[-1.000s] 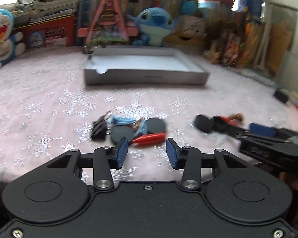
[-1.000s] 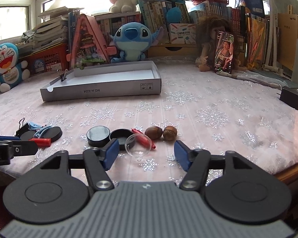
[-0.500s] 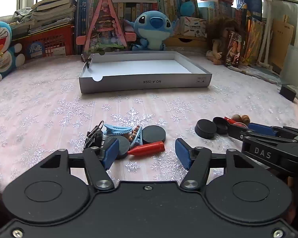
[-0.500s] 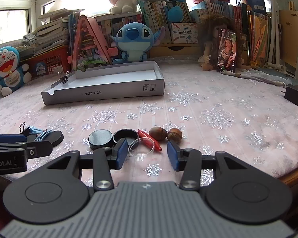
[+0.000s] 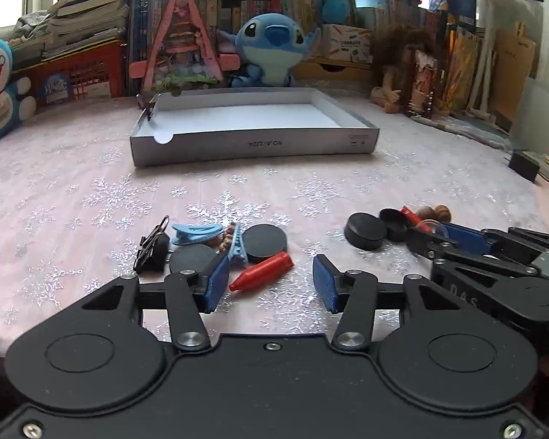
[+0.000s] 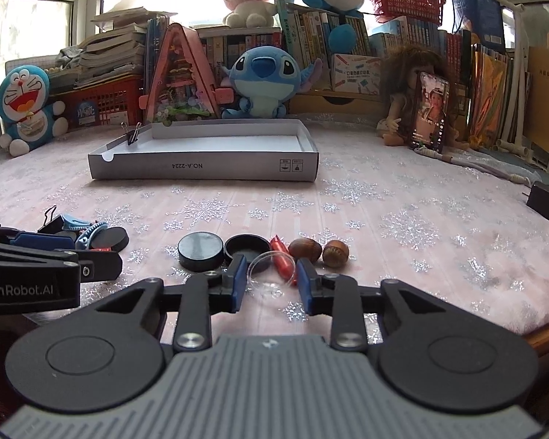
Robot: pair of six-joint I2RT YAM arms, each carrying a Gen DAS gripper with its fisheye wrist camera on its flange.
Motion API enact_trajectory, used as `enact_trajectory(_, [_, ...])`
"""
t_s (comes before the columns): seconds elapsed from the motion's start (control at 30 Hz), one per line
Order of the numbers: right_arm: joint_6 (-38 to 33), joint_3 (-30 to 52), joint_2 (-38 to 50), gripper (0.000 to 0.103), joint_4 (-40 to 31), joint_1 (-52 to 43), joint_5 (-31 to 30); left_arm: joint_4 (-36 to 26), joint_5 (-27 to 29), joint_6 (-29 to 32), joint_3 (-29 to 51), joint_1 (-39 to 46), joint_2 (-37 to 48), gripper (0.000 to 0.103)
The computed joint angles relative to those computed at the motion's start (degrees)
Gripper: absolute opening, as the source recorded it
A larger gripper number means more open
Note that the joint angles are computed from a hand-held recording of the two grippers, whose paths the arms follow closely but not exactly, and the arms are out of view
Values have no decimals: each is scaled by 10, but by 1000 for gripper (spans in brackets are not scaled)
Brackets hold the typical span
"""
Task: Organize rigid objects
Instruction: 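Move the left gripper to the red crayon while the right gripper approaches the clear dome, then close the left gripper on the red crayon while the right gripper closes on the dome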
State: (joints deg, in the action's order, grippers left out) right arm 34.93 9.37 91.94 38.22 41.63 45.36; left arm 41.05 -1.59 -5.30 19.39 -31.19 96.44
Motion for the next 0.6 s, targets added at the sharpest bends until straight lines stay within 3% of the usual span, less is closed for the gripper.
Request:
enact_trajectory(0.27, [-10, -7, 9, 33, 32, 6, -18, 15, 10, -16, 12, 4, 25, 47])
enact_trajectory(0.43, [-11, -6, 13, 33, 40, 4, -22, 19, 23, -8, 10, 7, 26, 22])
enact_trajectory(0.6, [-8, -7, 11, 33, 40, 5, -23, 20, 31, -3, 6, 10, 21, 10])
